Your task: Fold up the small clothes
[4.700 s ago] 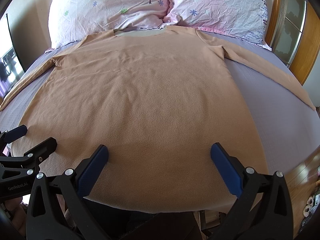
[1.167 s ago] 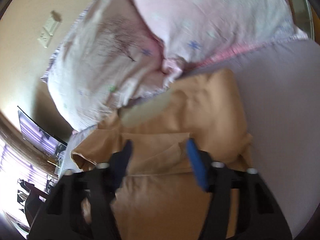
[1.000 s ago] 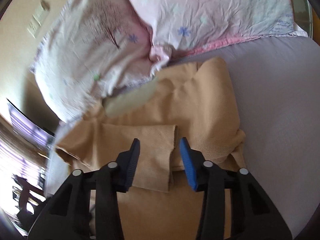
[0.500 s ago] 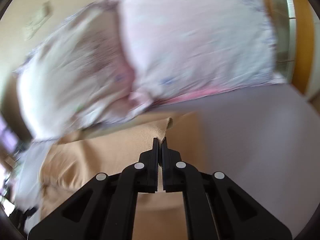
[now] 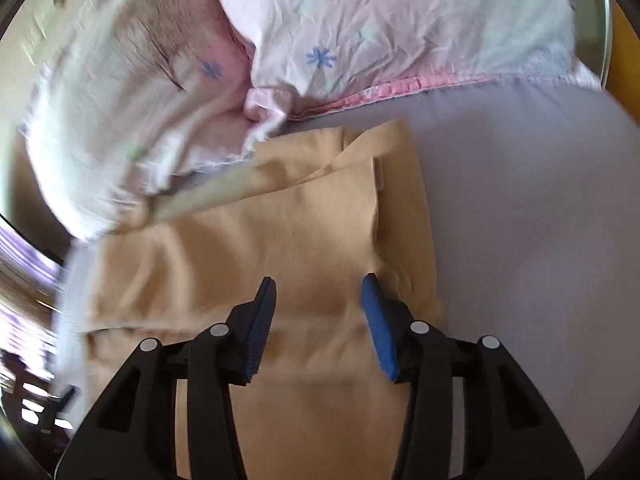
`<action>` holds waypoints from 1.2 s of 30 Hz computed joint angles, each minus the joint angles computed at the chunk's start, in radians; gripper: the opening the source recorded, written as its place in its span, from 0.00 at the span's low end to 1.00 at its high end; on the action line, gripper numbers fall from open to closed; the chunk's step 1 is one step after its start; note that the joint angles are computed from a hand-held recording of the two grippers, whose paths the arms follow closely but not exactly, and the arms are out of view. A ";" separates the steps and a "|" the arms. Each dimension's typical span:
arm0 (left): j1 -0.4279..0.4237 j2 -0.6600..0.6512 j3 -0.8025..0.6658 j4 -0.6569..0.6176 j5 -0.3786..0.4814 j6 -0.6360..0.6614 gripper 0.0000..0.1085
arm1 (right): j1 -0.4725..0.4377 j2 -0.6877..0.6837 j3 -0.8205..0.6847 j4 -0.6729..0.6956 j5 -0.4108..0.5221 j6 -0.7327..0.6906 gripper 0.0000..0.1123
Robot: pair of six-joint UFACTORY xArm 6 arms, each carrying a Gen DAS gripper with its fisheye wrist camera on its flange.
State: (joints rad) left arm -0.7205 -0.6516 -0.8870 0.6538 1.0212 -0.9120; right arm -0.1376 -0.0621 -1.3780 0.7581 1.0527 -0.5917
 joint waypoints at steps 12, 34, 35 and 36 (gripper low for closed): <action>-0.276 -0.788 0.482 -0.185 -0.011 -0.253 0.67 | -0.700 -0.378 0.392 0.077 0.753 -0.747 0.73; 0.032 -0.619 0.536 -0.639 -0.606 0.109 0.04 | -0.654 -0.218 0.296 0.383 0.998 -0.697 0.06; 0.067 -0.576 0.493 -0.685 -0.620 0.174 0.04 | -0.619 -0.225 0.269 0.450 0.948 -0.674 0.06; 0.140 -0.491 0.425 -0.737 -0.658 0.270 0.04 | -0.574 -0.229 0.249 0.503 0.875 -0.649 0.06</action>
